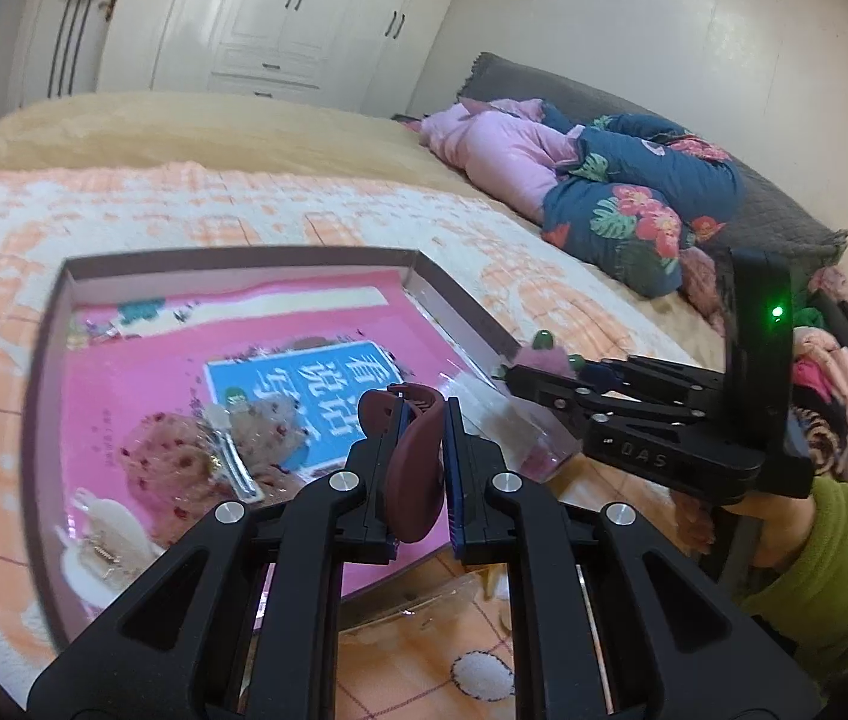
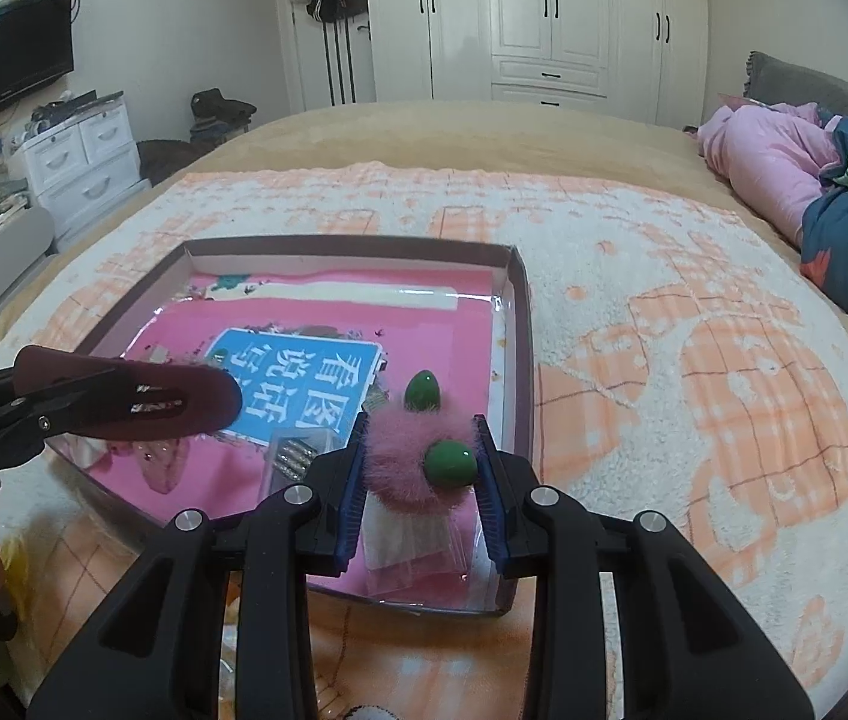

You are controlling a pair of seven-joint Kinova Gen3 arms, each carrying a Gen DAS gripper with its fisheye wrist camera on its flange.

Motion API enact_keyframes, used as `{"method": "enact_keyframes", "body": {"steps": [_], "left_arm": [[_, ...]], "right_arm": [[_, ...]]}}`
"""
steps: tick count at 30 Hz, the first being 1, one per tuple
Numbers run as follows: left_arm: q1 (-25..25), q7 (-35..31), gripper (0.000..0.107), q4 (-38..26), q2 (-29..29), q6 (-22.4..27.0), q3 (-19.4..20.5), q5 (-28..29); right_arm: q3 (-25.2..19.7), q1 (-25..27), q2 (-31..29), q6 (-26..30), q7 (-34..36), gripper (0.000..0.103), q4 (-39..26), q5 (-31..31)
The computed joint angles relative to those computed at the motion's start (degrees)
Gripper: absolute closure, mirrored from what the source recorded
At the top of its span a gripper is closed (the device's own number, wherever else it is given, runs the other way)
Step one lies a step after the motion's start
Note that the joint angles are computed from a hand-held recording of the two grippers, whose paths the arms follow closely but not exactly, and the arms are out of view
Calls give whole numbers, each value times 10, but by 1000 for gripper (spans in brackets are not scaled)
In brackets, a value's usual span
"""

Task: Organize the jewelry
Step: 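Open both grippers to drop the maroon clip and pompom clip in the tray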

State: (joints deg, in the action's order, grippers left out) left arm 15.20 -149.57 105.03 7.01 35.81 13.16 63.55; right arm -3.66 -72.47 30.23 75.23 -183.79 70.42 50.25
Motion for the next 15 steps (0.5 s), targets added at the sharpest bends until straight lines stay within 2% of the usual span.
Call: {"method": "enact_keyframes", "body": {"steps": [8, 13, 15], "left_arm": [[-10, 28, 102, -11, 15, 26, -1, -8], [-12, 44, 102, -12, 14, 23, -2, -16], [-11, 59, 102, -13, 13, 20, -3, -27]], "right_arm": [[5, 4, 10, 0, 6, 72, -11, -7], [5, 8, 10, -4, 4, 71, -9, -15], [6, 7, 9, -4, 1, 67, -7, -17]]}}
